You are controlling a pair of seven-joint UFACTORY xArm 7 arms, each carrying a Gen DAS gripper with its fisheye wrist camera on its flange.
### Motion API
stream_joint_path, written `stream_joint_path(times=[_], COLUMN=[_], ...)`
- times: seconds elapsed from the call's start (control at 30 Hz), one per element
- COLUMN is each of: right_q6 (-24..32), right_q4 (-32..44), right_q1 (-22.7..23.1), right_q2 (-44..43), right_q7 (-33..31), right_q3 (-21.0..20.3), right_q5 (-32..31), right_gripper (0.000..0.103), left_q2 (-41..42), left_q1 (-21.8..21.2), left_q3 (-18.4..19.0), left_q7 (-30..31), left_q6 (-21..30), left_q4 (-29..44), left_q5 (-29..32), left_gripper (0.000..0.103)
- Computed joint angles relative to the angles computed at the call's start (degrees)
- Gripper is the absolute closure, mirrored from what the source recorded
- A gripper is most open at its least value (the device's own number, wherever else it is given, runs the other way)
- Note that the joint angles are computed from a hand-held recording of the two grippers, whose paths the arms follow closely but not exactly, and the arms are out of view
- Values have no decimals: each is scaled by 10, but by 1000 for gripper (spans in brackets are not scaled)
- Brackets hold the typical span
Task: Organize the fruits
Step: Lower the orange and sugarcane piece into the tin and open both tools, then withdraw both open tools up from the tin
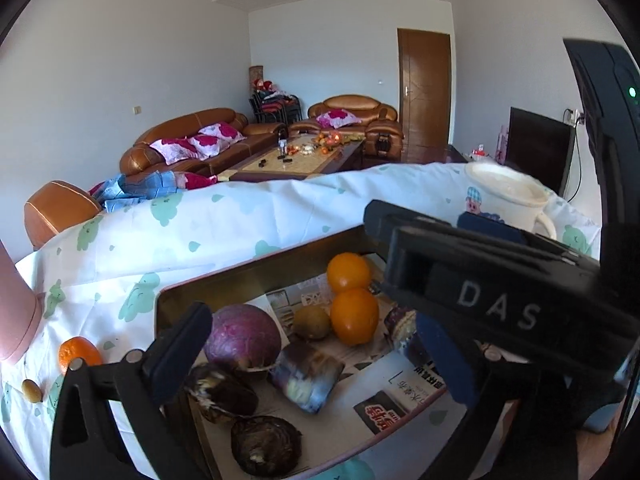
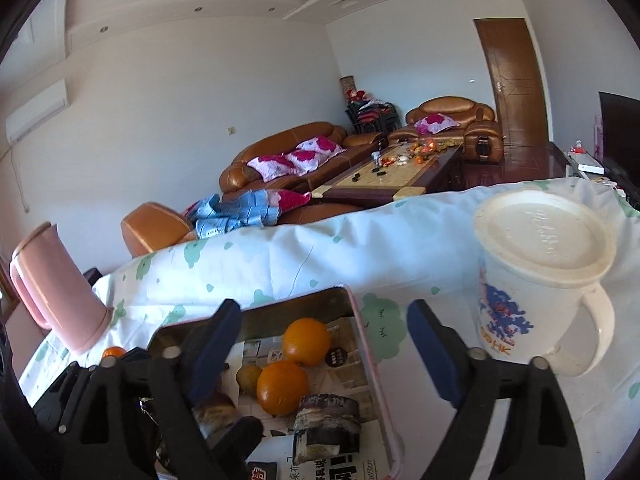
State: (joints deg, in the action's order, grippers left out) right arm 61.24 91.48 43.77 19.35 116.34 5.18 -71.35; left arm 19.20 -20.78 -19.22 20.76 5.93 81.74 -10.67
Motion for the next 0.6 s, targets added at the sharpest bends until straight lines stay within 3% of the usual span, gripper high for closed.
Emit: stream_joint_path(times=[0.03, 0.2, 0.33, 0.43, 0.53, 0.6], right_q6=[14, 56, 148, 235, 287, 311], right_q4=[-5, -30, -34, -12, 11, 24], right_q1=[7, 15, 46, 73, 95, 108], right_q2=[-5, -22, -21, 2, 22, 34], right_q7=[17, 91, 105, 76, 60, 48], right_q3=[-2, 5, 14, 20, 16, 11], right_q5=[-12, -44, -121, -163, -183, -193], right_gripper=[11, 11, 11, 4, 1, 1], left_q2=[-3, -15, -28, -46, -53, -59], left_q1=[19, 31, 32, -19, -48, -27], left_q3=[-22, -33, -31, 34, 76, 64], left_q7=[18, 26, 21, -36, -67, -103], left_q6=[-13, -26, -65, -129, -210, -245], left_q4=[-8, -26, -51, -83, -110, -126], left_q5=[-15, -25, -30, -5, -4, 16], left_gripper=[0, 0, 0, 0, 0, 0])
